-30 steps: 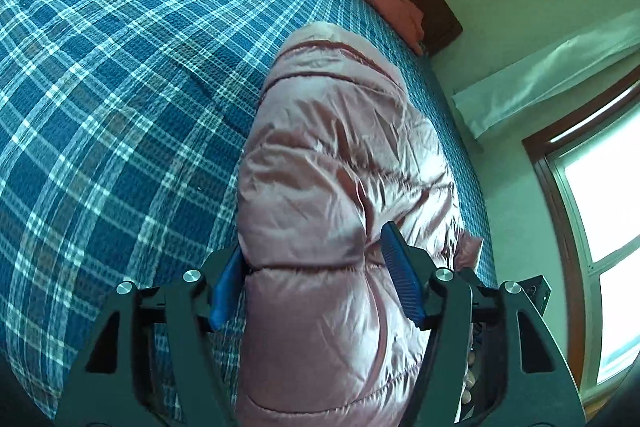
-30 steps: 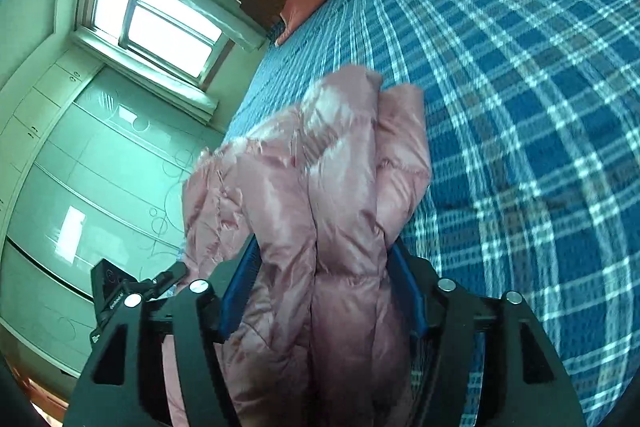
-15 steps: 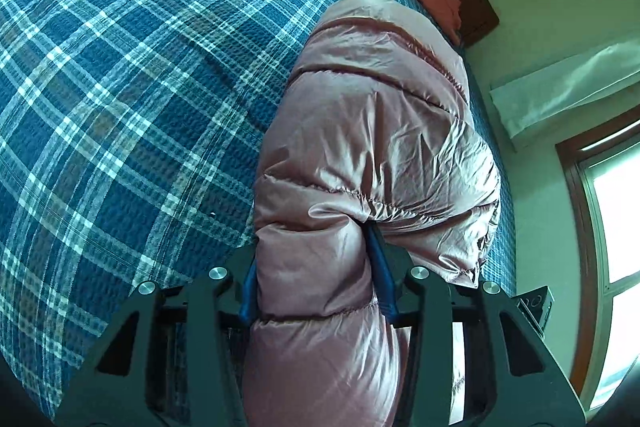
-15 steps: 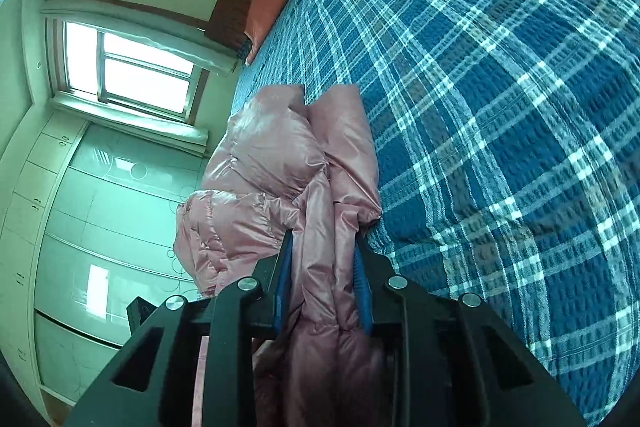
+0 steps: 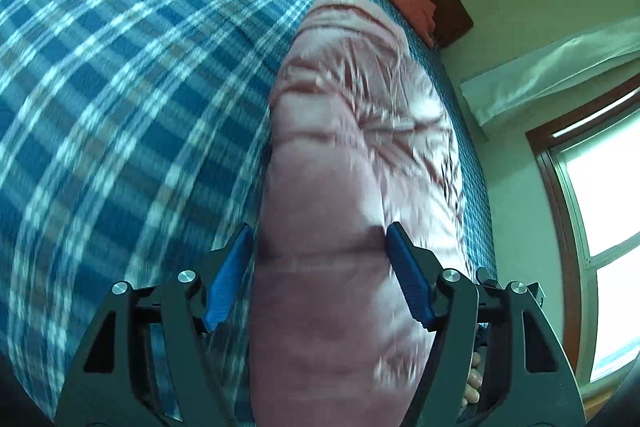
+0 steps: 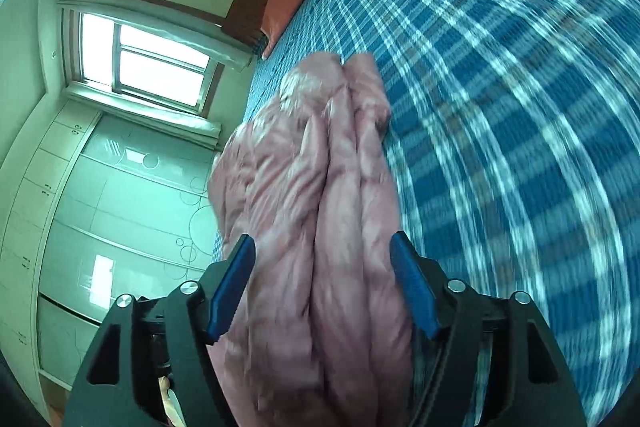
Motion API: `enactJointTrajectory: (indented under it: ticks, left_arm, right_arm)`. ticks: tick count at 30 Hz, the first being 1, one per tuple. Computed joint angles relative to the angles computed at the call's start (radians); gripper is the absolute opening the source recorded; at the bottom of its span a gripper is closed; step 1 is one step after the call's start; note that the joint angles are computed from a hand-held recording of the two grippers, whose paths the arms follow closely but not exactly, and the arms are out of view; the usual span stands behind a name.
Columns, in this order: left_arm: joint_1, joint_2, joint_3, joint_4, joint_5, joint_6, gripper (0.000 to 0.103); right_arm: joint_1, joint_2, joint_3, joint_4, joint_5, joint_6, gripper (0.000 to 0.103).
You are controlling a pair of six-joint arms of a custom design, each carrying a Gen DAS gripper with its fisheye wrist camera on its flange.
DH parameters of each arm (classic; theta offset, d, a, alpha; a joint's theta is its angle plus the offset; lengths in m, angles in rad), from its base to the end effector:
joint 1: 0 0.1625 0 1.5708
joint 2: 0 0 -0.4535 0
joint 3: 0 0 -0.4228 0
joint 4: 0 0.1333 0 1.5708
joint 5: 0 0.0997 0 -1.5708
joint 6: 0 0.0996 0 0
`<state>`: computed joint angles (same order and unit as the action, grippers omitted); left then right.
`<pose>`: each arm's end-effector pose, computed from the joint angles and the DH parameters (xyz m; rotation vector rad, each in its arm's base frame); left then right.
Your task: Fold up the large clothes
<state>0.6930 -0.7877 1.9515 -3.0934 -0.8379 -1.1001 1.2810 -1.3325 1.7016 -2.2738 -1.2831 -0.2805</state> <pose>-0.3390 -0.5414 0.0613 -0.5024 2.7510 -1.1725 -0.0243 -0.6469 0.3931 -0.0574 2.9031 -0.5877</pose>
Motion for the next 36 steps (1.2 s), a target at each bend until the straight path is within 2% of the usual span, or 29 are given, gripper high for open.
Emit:
enactJointTrajectory:
  ticks: [2, 4, 5, 6, 7, 8, 9, 10, 11, 14, 23, 36]
  left_arm:
    - [-0.021, 0.003, 0.030, -0.026, -0.007, -0.042, 0.078]
    - [-0.032, 0.010, 0.050, -0.068, -0.029, -0.063, 0.078]
    - [-0.036, 0.018, 0.056, -0.097, -0.047, -0.062, 0.078]
    - [-0.042, 0.025, 0.054, -0.098, -0.043, -0.062, 0.071]
    - [-0.046, 0.029, 0.045, -0.076, -0.029, -0.061, 0.068]
    - [-0.052, 0.031, 0.041, -0.062, -0.019, -0.061, 0.060]
    - [-0.057, 0.031, 0.038, -0.064, -0.017, -0.065, 0.053]
    - [-0.065, 0.029, 0.039, -0.067, -0.011, -0.071, 0.051]
    - [-0.071, 0.028, 0.035, -0.060, -0.001, -0.069, 0.049]
    - [-0.074, 0.030, 0.028, -0.008, 0.014, -0.058, 0.046]
    - [-0.075, 0.043, 0.042, -0.036, 0.035, -0.051, 0.045]
    - [-0.093, 0.057, 0.038, -0.018, 0.090, -0.107, 0.045]
  right_arm:
    - [-0.003, -0.034, 0.048, -0.016, -0.016, -0.014, 0.071]
    - [-0.017, -0.059, 0.088, -0.017, -0.014, -0.023, 0.073]
    - [-0.026, -0.066, 0.100, -0.002, 0.001, -0.022, 0.073]
    - [-0.030, -0.068, 0.110, 0.001, 0.009, -0.020, 0.072]
    - [-0.032, -0.072, 0.119, -0.004, 0.007, -0.010, 0.067]
    - [-0.036, -0.076, 0.122, 0.007, 0.019, -0.001, 0.049]
    - [-0.042, -0.082, 0.124, 0.022, 0.045, 0.006, 0.043]
    - [-0.041, -0.089, 0.127, 0.022, 0.048, 0.002, 0.035]
    - [-0.036, -0.097, 0.130, 0.015, 0.039, -0.007, 0.031]
    - [-0.036, -0.091, 0.132, 0.009, 0.029, -0.005, 0.030]
    - [-0.084, -0.074, 0.137, 0.003, 0.061, -0.022, 0.030]
    - [-0.111, -0.122, 0.212, -0.068, 0.086, 0.005, 0.030]
